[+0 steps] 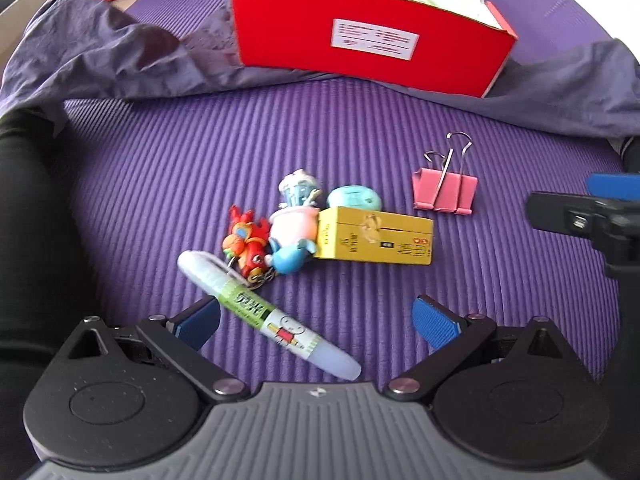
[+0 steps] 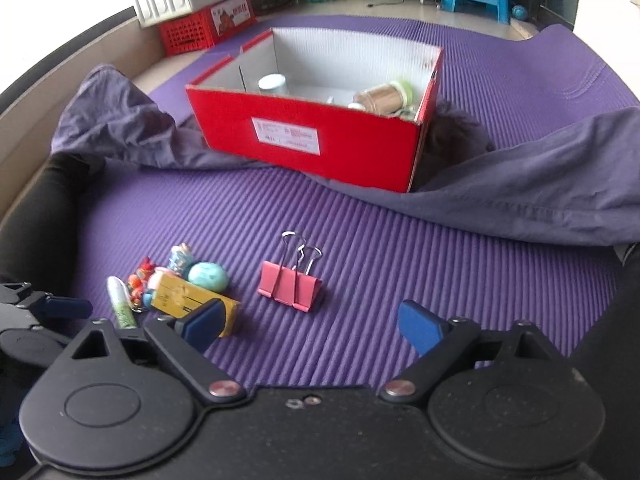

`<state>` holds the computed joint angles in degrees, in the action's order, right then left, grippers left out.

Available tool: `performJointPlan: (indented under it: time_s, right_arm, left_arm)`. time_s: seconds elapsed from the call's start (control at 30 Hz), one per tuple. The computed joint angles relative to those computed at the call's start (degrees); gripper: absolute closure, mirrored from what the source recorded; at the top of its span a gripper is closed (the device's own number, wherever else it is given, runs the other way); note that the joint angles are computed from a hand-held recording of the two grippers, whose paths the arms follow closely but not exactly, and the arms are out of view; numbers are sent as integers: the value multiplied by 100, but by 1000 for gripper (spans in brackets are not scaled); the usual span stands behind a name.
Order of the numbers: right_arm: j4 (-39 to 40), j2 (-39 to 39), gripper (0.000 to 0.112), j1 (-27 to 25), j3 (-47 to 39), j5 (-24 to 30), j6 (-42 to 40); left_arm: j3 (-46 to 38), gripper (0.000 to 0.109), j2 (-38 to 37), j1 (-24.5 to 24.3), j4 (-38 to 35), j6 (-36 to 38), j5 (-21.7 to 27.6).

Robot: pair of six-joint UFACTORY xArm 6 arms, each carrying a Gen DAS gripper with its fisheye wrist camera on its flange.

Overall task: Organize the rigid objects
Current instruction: 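Grasp the white glue pen with the left tool while the right tool grasps the pink binder clip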

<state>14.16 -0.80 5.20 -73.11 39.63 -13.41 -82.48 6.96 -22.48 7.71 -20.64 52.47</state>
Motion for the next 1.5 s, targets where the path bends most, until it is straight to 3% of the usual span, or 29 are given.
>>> performJointPlan:
  time_s: [0.37, 0.6, 0.97, 1.1, 1.27, 1.33, 1.5]
  right_arm:
    - [-236, 675, 25, 63, -555, 268, -148]
    - [-438, 1154, 32, 193, -1021, 437, -250]
    - [-699, 1628, 40, 414, -1378, 517, 492]
    - [-888, 1698, 47, 475, -1407, 594, 806]
    - [-964, 1634, 59, 485, -1295, 479, 1011]
    - [-879, 1599, 61, 463, -1249, 452, 1046]
    - [-805, 1500, 61, 465, -1092, 360, 1129]
  left_arm:
    - [-17, 6, 288, 7, 378, -629, 146]
    - [-125, 6, 443, 241, -3, -858, 290]
    - [25, 13, 361, 204, 241, -934, 121]
    - [76, 24, 294, 182, 377, -1082, 85]
    - [180, 47, 189, 239, 529, -1482, 10]
    - [232, 66, 144, 251, 574, -1581, -45]
    - [338, 79, 43, 260, 587, -1683, -97]
